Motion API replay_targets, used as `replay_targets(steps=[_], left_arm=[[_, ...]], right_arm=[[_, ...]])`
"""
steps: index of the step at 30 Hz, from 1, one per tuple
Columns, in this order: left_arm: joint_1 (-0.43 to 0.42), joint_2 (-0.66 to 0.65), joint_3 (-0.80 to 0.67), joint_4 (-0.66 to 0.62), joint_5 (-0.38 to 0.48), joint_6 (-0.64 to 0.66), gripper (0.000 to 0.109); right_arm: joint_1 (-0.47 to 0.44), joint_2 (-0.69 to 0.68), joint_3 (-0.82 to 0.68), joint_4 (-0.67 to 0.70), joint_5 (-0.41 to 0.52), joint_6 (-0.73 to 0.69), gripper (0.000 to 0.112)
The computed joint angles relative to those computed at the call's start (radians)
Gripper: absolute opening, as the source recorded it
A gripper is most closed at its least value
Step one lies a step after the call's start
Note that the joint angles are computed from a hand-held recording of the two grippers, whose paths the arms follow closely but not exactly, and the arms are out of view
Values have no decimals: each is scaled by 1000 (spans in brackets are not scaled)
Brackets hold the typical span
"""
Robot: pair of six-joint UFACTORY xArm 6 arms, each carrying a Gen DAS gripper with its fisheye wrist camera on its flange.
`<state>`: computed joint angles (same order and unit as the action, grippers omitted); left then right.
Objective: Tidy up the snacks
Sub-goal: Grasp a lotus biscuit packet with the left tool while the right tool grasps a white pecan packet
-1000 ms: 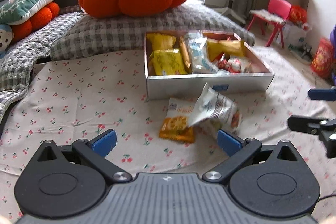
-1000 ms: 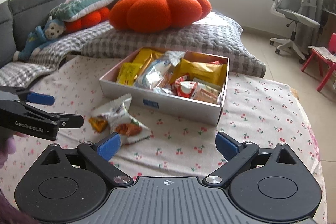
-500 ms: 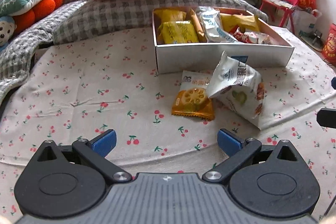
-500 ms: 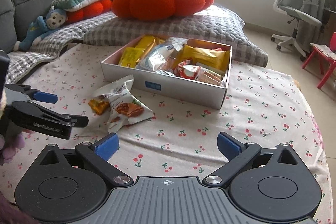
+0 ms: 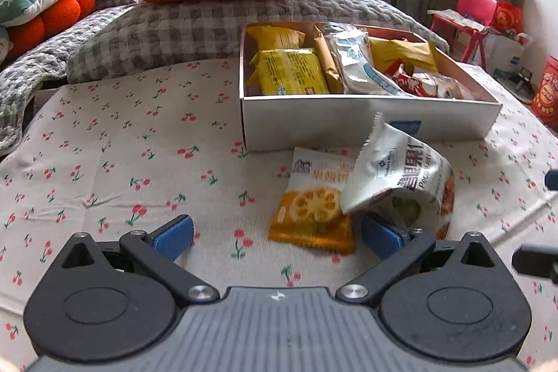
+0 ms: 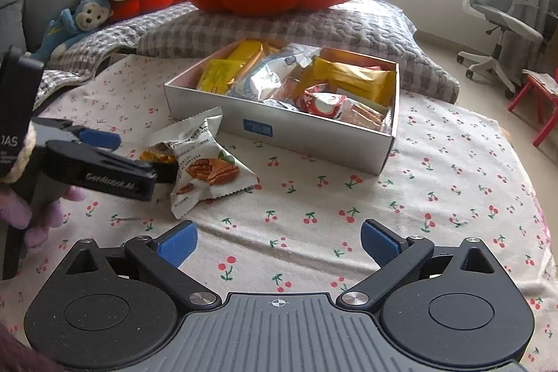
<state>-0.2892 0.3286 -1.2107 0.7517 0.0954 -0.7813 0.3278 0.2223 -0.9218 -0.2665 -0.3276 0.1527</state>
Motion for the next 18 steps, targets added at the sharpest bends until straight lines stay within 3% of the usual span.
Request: replay_targets(steps=[5,8,10,14,16,18], left_arm=[[3,13,-7,-55,-25,47,95],[4,11,1,-80,-50,93,80],[4,7,6,-90,-59,114,64],[-7,6,0,-167,-44,189,40],[-10,1,2,-191,-32,208,38],[-10,4,-6,-173,-24,195,37]], right_arm=[[2,25,-32,-20,12,21,101],[-3,41,-53,-63,17,62,101],[-11,53,-70,-114,17,111,101],[-44,78,-123,-339,28,322,101],[-43,85,-140,-366,30,343,101],[-24,89,-137,-276,25,260,101]])
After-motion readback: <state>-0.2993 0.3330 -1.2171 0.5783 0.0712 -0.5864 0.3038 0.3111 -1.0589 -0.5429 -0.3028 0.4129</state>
